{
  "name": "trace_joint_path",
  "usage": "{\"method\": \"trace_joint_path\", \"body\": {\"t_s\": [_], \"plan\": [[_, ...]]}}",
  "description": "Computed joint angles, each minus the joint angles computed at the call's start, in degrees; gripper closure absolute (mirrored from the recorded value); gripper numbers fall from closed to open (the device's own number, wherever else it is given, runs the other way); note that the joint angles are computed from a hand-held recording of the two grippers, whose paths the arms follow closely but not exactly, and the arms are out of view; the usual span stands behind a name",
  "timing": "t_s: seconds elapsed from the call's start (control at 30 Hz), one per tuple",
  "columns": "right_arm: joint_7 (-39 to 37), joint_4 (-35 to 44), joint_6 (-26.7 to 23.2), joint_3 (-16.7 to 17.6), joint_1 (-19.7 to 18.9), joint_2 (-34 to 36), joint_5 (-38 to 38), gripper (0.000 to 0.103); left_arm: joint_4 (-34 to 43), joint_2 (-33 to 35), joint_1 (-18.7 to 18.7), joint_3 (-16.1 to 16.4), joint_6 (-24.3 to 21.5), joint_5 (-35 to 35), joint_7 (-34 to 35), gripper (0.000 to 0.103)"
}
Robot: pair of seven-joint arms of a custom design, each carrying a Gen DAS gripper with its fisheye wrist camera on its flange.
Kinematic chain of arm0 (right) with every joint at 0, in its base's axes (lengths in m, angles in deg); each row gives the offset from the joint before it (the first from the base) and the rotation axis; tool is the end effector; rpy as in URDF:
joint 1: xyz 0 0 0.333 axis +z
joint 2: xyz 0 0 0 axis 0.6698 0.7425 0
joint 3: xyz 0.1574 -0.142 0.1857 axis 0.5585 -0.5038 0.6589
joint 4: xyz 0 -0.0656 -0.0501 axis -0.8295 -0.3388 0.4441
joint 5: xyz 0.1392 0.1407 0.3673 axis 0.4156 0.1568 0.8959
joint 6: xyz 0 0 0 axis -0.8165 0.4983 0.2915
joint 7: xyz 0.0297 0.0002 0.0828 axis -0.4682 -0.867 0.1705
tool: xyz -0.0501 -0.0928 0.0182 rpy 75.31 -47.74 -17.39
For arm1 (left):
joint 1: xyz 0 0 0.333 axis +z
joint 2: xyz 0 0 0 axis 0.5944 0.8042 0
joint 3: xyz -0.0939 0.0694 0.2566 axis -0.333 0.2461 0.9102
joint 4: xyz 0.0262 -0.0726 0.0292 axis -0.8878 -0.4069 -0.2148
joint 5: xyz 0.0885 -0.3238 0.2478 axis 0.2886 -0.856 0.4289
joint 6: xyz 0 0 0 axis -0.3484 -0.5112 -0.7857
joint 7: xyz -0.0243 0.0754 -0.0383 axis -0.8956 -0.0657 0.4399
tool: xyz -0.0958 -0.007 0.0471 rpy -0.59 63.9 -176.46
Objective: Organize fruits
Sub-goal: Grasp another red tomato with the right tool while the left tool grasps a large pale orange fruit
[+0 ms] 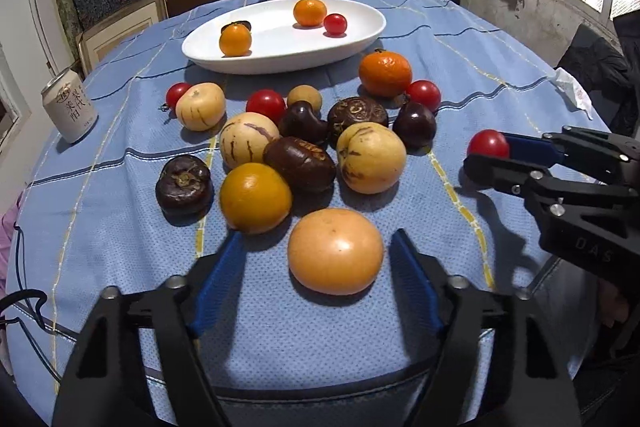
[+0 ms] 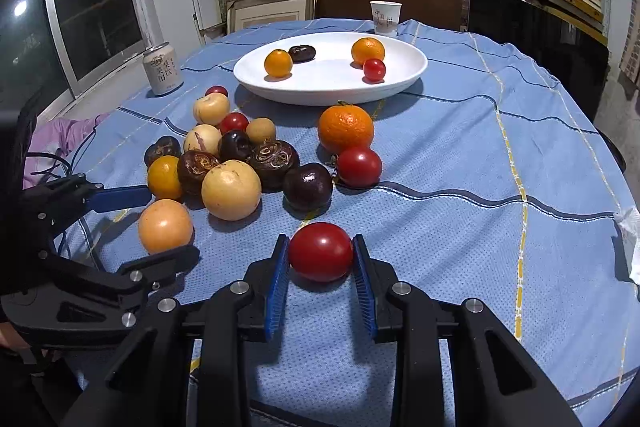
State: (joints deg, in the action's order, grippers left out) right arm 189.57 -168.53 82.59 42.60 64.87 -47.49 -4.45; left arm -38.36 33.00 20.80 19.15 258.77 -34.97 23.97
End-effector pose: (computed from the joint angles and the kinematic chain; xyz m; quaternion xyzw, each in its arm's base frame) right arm 0.4876 0.3209 0.3718 -0.6661 0.6464 -0.2264 0.2952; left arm 0.5399 -0.2971 0.3565 -0.4548 0.8295 -0.2662 0.1849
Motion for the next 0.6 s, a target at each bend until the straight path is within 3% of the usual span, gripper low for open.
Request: {"method": "trace_joint_path", "body": {"t_s": [0.07, 0.1, 0.17, 0.6], "plan": [[0.8, -0.2, 0.1, 0.0, 0.0, -0.2, -0.7, 0.071, -0.5, -0.2, 1.9, -2.6, 0.3, -6.0, 5.8, 0.057], [1.5, -0.2, 0.2, 0.0, 0.0, -0.3, -1.3, 0.071, -1.0, -0.4, 1.4, -2.1, 0.9, -5.5, 5.6, 0.059], [1.7, -0.3, 0.2, 0.0, -0.1, -0.4, -1.6, 0.071, -1.8, -0.9, -0.1, -0.4, 2.3, -2.0, 2.8, 0.059], [3.0, -0.3, 0.0, 0.2, -0.3, -0.5, -2.6, 0.071, -3.5, -1.9, 1.9, -2.9, 4.0, -11.2, 10.1, 0.059]]}}
